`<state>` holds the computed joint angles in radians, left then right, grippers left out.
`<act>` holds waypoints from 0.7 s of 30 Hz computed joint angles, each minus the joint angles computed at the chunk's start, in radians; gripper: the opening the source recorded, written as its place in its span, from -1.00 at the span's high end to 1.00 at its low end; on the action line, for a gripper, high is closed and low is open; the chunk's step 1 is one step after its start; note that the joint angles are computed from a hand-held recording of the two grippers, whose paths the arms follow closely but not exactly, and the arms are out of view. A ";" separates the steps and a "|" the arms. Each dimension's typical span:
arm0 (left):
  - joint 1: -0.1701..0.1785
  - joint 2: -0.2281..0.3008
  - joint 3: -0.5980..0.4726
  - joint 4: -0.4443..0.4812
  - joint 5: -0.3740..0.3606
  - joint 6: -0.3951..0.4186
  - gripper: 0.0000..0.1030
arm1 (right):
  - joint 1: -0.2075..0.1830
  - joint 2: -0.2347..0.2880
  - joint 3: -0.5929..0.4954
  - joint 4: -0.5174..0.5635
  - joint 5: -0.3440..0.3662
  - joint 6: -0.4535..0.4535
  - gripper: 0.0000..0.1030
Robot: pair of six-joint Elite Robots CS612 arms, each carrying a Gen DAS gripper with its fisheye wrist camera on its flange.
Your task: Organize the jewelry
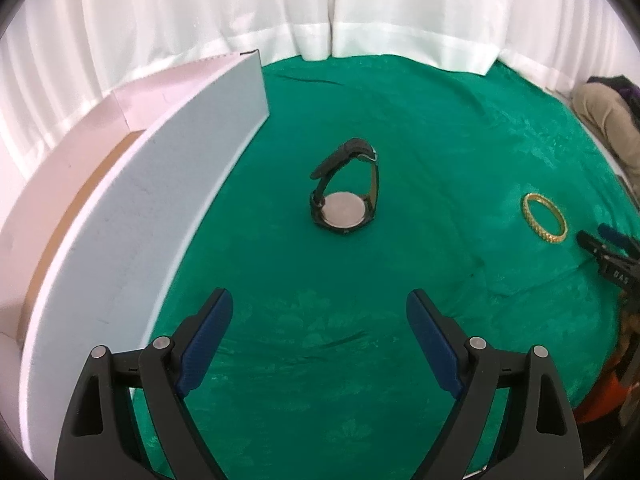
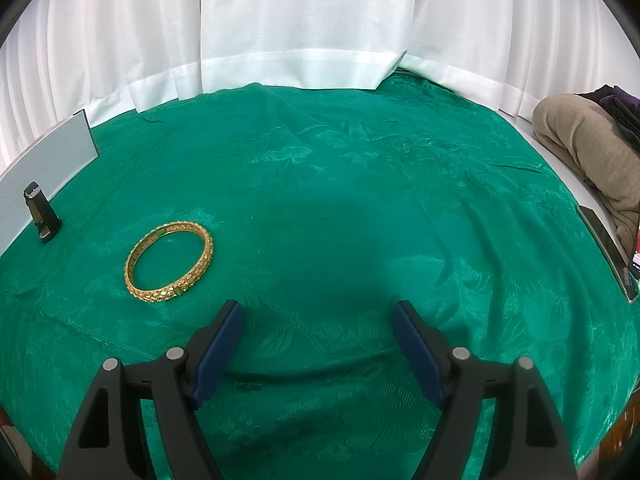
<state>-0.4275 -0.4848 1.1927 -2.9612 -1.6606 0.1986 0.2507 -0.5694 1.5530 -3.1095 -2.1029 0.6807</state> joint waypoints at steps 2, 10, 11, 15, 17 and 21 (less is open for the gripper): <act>-0.002 0.000 0.002 -0.004 0.006 -0.001 -0.74 | 0.000 0.000 0.001 -0.002 0.001 -0.001 -0.54; -0.003 0.002 0.002 0.015 0.019 -0.001 -0.74 | -0.001 0.001 0.001 -0.005 0.002 -0.004 -0.54; -0.002 0.003 0.003 0.019 0.014 -0.004 -0.74 | -0.001 0.001 0.001 -0.005 0.002 -0.005 -0.54; 0.009 0.008 -0.011 0.053 -0.056 -0.026 -0.74 | -0.002 0.001 0.002 -0.007 0.004 -0.005 -0.54; 0.014 0.012 -0.025 0.070 -0.105 -0.027 -0.74 | -0.002 -0.002 0.003 0.000 0.006 0.007 -0.54; 0.016 0.024 -0.058 0.060 -0.171 -0.012 -0.89 | -0.019 -0.033 0.043 -0.084 0.125 0.087 -0.54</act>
